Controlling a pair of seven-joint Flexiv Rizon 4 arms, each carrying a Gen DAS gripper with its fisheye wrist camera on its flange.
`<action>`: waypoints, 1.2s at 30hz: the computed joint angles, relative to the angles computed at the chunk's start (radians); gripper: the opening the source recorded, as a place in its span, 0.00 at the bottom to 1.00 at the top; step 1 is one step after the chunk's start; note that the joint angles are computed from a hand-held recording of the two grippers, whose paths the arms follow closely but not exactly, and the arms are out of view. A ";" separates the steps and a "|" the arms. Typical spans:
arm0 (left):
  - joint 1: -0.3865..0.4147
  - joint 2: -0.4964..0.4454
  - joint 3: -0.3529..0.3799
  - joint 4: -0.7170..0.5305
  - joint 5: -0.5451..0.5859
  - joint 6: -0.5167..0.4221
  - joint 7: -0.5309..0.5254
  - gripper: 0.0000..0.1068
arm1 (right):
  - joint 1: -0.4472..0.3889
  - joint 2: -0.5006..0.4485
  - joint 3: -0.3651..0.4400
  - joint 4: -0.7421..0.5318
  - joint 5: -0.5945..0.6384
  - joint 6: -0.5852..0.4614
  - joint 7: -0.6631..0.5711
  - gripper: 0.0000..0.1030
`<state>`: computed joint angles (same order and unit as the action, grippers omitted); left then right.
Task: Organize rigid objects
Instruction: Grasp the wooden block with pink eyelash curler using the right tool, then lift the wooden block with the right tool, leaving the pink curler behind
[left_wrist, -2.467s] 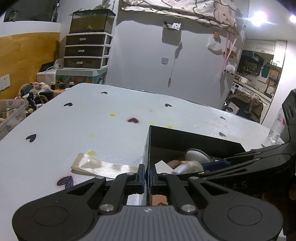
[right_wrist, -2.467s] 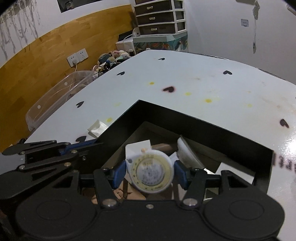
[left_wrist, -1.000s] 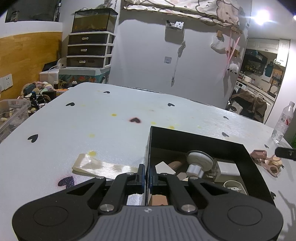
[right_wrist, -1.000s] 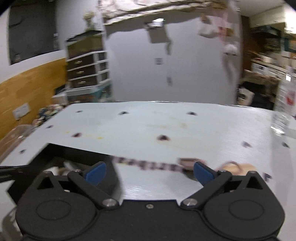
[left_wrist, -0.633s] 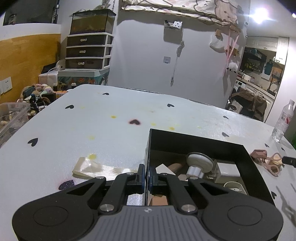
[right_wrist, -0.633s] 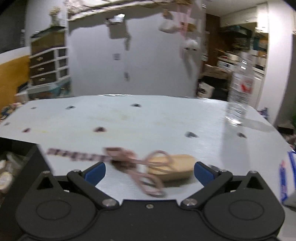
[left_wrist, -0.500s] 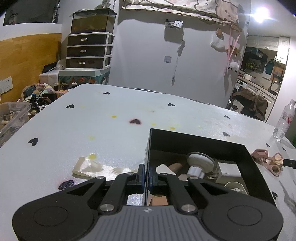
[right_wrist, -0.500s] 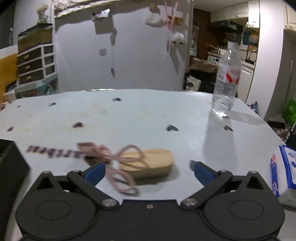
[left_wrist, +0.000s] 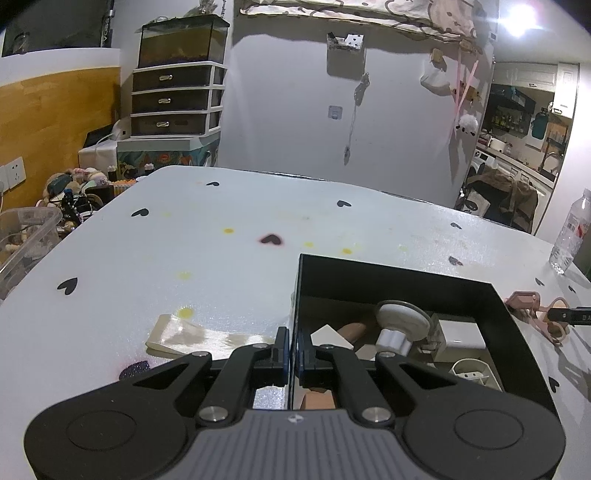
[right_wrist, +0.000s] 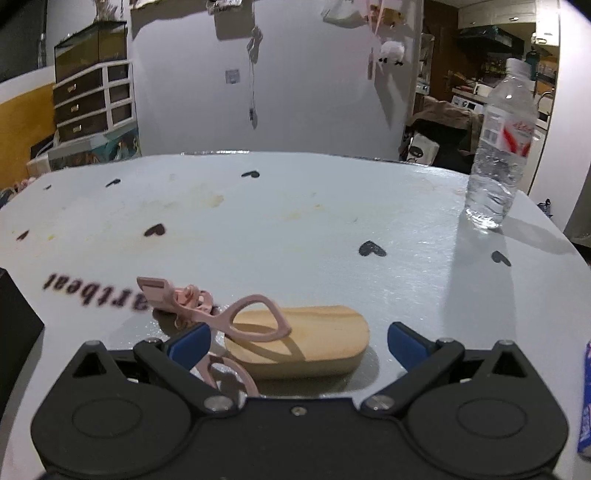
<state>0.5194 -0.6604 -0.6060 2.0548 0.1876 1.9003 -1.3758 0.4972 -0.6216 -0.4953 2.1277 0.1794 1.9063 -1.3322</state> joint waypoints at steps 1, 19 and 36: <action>0.002 -0.001 -0.002 0.000 0.001 0.000 0.000 0.03 | -0.013 -0.001 0.010 -0.008 -0.011 -0.008 -0.003 1.00; 0.001 0.000 -0.003 -0.001 0.000 -0.001 0.000 0.03 | -0.060 0.025 0.017 0.000 -0.063 -0.061 0.029 0.86; 0.009 -0.009 -0.010 -0.004 0.007 0.002 -0.006 0.03 | 0.221 0.123 -0.274 0.179 0.039 0.016 0.030 0.86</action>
